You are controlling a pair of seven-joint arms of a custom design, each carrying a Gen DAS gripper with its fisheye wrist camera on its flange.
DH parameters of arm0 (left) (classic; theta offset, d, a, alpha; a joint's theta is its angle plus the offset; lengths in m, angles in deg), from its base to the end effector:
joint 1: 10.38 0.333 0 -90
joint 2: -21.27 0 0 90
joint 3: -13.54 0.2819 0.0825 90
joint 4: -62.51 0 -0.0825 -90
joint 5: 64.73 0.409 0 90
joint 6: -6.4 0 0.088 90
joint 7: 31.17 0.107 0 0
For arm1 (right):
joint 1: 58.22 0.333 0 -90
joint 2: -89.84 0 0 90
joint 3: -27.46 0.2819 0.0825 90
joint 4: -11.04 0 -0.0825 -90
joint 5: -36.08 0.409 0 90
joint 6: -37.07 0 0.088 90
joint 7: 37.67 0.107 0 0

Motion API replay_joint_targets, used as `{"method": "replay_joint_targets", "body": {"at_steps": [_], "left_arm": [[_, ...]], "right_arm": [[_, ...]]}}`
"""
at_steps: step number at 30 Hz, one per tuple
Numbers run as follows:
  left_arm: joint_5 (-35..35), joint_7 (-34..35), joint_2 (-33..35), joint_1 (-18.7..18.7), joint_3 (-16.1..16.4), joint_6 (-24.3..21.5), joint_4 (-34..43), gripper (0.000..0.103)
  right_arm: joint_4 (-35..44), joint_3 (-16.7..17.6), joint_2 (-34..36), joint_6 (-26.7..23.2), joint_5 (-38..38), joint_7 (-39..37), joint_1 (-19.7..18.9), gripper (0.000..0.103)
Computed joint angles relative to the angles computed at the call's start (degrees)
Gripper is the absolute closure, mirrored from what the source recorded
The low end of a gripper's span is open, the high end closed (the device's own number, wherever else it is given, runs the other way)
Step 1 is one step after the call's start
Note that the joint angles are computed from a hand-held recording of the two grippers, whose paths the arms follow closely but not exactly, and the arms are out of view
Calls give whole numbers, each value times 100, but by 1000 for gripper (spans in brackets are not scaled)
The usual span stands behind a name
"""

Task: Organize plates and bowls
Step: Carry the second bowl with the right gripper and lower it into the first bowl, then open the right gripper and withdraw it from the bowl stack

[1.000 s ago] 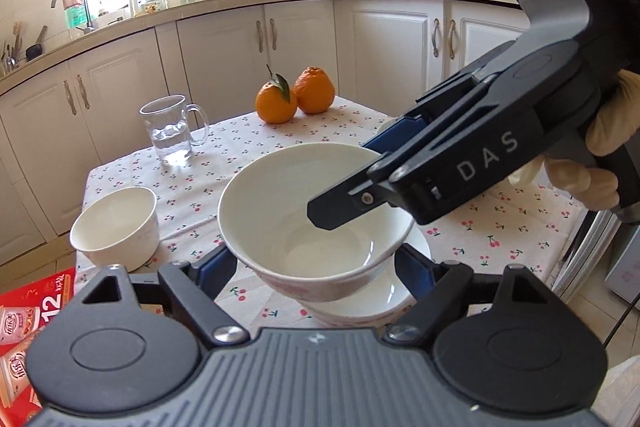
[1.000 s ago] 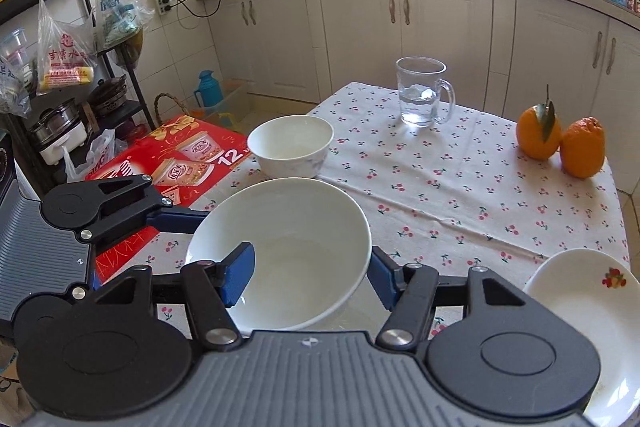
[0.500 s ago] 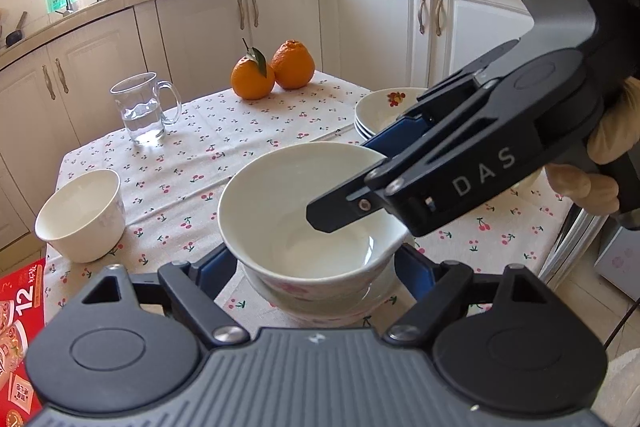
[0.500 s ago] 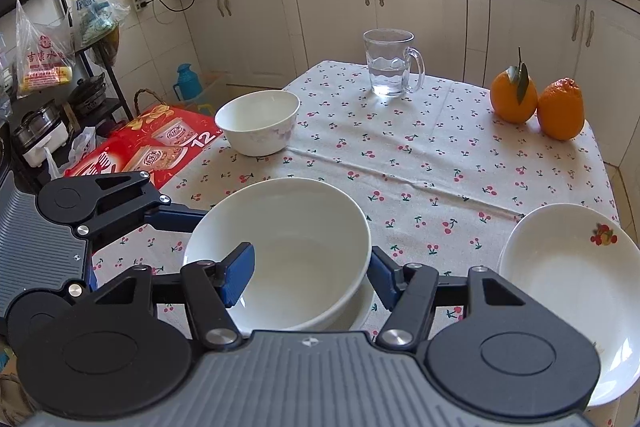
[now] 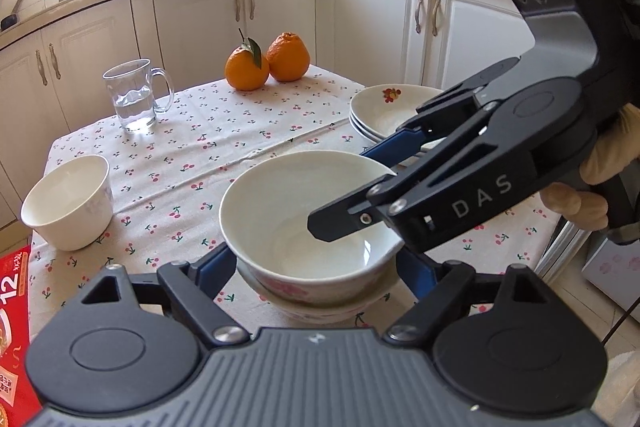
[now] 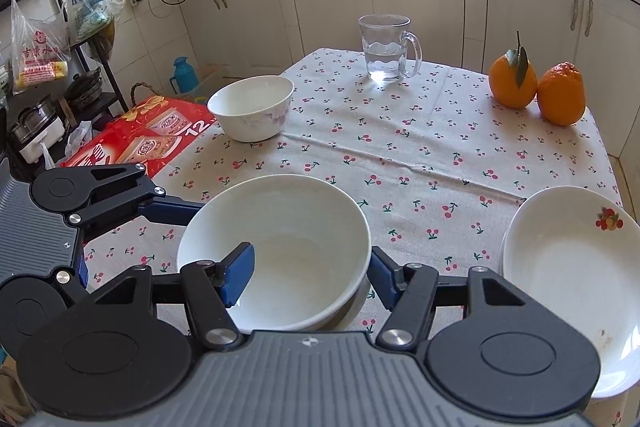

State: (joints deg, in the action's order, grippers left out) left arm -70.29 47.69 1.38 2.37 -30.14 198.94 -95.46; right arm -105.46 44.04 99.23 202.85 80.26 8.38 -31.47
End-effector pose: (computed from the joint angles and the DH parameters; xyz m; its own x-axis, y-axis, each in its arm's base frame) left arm 0.4028 -0.2162 0.3466 -0.3011 -0.9532 -0.0282 -0.5947 0.2109 -0.7758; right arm 0.4920 0.4008 0.3878 0.7621 -0.6272 -0.1604 -0.5368 -0.4737 -0.6982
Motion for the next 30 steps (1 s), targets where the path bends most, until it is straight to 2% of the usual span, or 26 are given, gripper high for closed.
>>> {"method": "replay_joint_targets", "body": {"at_steps": [3,7,12,15,18,22,25,30], "left_arm": [[67,8,95,-326,373,0,-13,12],[36,68,-51,-372,341,14,-128,11],[110,14,-385,-746,685,-57,-396,11],[228,-47,-635,-1036,1011,-134,-609,11],[330,-178,-995,-1099,1095,-280,-833,11],[508,-453,-1421,-1008,1123,-448,-1081,11],[635,-715,-1686,-770,1019,-555,-1202,11],[887,-1166,-1992,-34,616,-569,-1279,11]], "right_arm": [[-5,18,3,15,17,-36,-2,31],[-76,31,-31,72,-32,-117,26,20],[-218,-15,-104,235,-300,110,99,10],[-270,10,-167,361,-306,120,107,3],[-285,20,-215,448,-366,101,141,1],[-192,-11,-177,457,-673,238,216,0],[-42,21,-83,399,-874,285,230,0],[366,119,162,199,-1031,200,211,0]]}}
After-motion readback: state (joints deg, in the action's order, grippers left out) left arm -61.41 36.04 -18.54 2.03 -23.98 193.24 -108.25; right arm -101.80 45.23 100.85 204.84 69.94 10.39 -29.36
